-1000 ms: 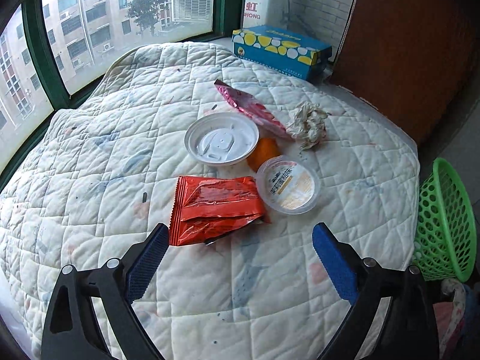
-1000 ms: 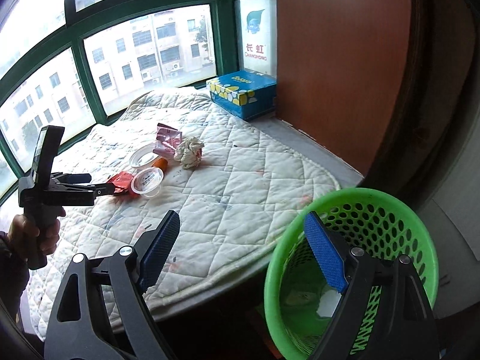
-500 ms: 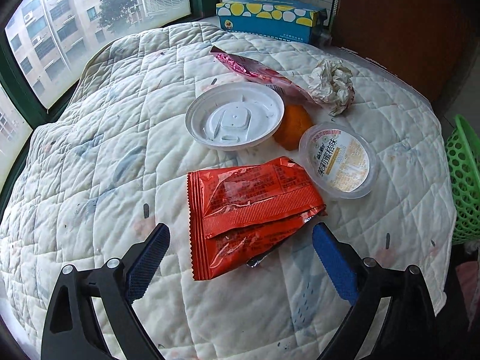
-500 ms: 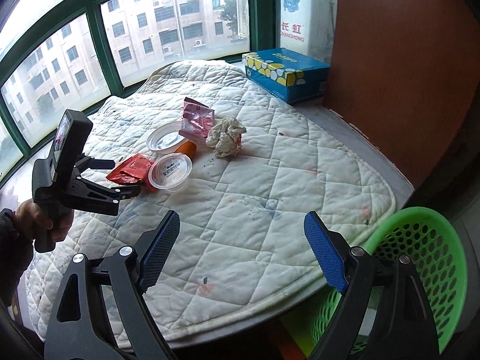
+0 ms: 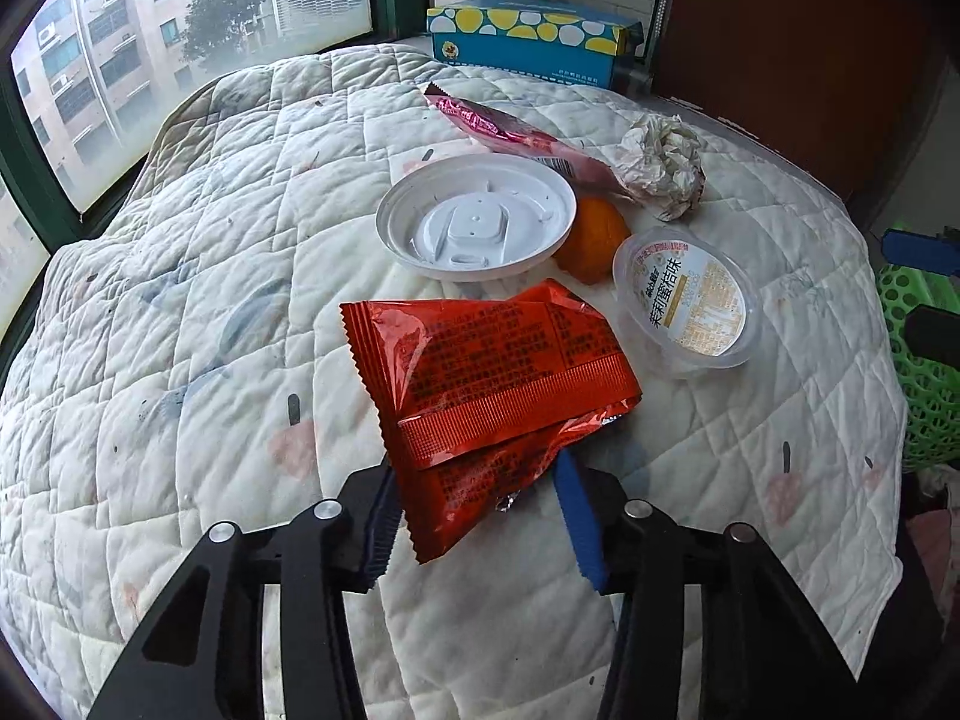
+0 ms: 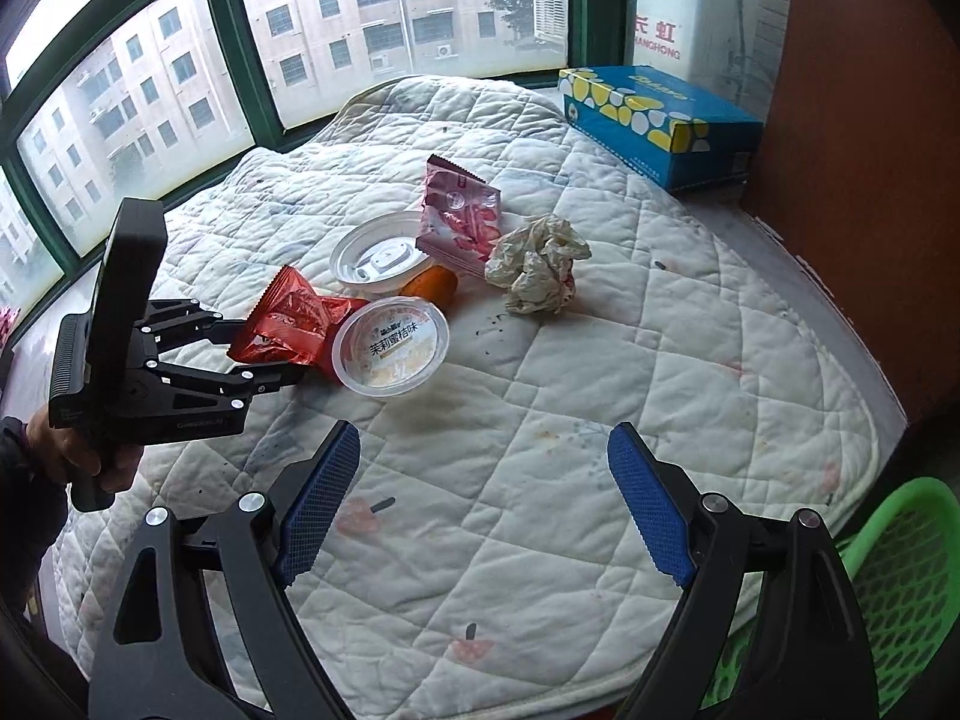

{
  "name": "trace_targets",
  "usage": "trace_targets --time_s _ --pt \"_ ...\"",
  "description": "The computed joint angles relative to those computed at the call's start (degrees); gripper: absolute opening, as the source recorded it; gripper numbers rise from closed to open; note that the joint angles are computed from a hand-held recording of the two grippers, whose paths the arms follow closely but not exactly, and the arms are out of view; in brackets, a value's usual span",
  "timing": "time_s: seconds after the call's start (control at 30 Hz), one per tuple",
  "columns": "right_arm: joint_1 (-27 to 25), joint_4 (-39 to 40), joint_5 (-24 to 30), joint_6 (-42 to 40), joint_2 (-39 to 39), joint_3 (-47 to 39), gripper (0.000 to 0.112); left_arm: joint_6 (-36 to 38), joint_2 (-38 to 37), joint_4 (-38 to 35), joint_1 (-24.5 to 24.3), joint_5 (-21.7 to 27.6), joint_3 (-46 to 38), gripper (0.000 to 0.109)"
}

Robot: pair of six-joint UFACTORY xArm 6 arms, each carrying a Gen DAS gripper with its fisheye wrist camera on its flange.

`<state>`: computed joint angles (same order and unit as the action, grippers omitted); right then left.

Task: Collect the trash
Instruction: 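Grasp the red snack wrapper with the left tool while the right grasps the cup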

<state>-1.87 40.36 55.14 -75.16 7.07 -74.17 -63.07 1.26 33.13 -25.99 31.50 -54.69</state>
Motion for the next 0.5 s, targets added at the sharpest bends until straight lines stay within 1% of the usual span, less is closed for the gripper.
trace_targets --time_s 0.07,0.2,0.3,0.5 --pt "0.9 -0.3 0.3 -0.1 0.6 -0.2 0.084 -1.2 -1.0 0.8 0.1 -0.3 0.9 0.041" --pt "3.2 -1.3 -1.1 -0.8 1.5 0.0 0.084 -3.6 -3.1 2.2 0.2 -0.1 2.8 0.033" --pt "4.9 -1.6 -1.1 -0.9 2.2 -0.2 0.084 -5.9 -5.0 3.3 0.4 -0.3 4.4 0.030" --pt "8.5 -3.7 -3.8 0.2 3.7 0.1 0.086 -8.8 -8.0 4.6 0.8 0.2 6.6 0.029"
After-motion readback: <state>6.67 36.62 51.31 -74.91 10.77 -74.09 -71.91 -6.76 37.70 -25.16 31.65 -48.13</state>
